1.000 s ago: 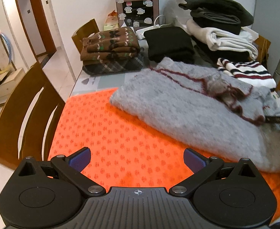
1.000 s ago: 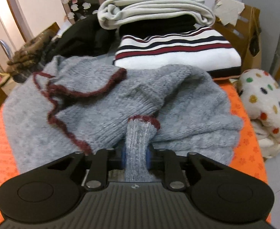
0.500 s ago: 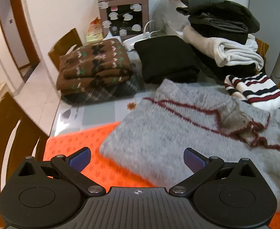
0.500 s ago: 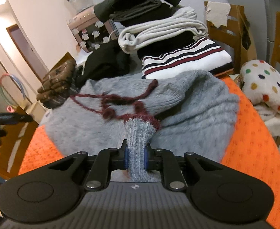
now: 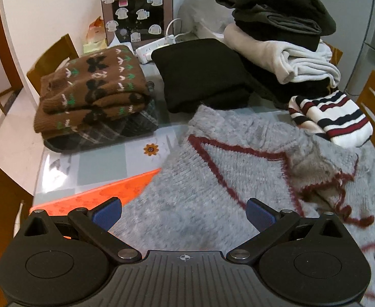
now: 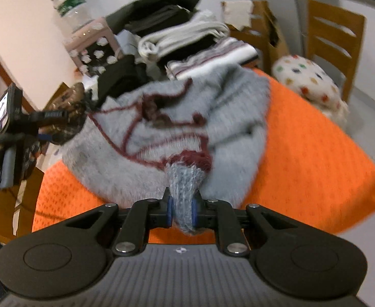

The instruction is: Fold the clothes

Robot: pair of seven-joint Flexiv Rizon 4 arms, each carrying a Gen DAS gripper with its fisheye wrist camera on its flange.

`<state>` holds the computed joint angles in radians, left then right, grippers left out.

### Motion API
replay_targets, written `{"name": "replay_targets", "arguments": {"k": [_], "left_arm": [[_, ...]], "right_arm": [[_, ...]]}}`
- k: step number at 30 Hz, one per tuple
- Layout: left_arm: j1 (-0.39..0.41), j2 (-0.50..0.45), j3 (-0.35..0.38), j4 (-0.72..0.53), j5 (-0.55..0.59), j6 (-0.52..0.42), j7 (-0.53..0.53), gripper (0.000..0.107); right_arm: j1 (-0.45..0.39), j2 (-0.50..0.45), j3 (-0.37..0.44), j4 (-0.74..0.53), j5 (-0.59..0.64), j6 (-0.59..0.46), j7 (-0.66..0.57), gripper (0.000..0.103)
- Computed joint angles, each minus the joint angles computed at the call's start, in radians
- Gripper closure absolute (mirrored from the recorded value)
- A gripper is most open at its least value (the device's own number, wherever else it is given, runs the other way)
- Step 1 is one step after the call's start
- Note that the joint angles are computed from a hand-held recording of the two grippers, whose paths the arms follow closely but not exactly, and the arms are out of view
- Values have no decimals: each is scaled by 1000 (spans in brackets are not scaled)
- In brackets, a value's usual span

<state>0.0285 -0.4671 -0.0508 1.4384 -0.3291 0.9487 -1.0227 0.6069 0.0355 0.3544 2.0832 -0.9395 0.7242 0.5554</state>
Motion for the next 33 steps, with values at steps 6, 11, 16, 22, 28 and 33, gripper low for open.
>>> {"name": "replay_targets", "arguments": {"k": [6, 11, 16, 22, 28, 33], "left_arm": [[-23, -43, 8, -10, 46, 32, -6, 4], [-48, -94, 29, -49, 102, 58, -35, 4], [-44, -138, 21, -109, 96, 22, -71, 4], [-63, -202, 35, -201, 130, 0, -120, 4], [-47, -262, 30, -303, 112, -143, -208, 11], [8, -218, -29, -221, 46, -106, -104, 40]], "right_arm": [[83, -45, 45, -27, 57, -128, 124, 87], [139, -89, 39, -36, 66, -149, 215, 87], [181, -120, 29, -67, 77, -178, 267, 77], [231, -138, 31, -100, 86, -252, 370, 68], [282, -169, 32, -160, 103, -358, 412, 62], [313, -179, 29, -200, 112, -446, 426, 57]]}}
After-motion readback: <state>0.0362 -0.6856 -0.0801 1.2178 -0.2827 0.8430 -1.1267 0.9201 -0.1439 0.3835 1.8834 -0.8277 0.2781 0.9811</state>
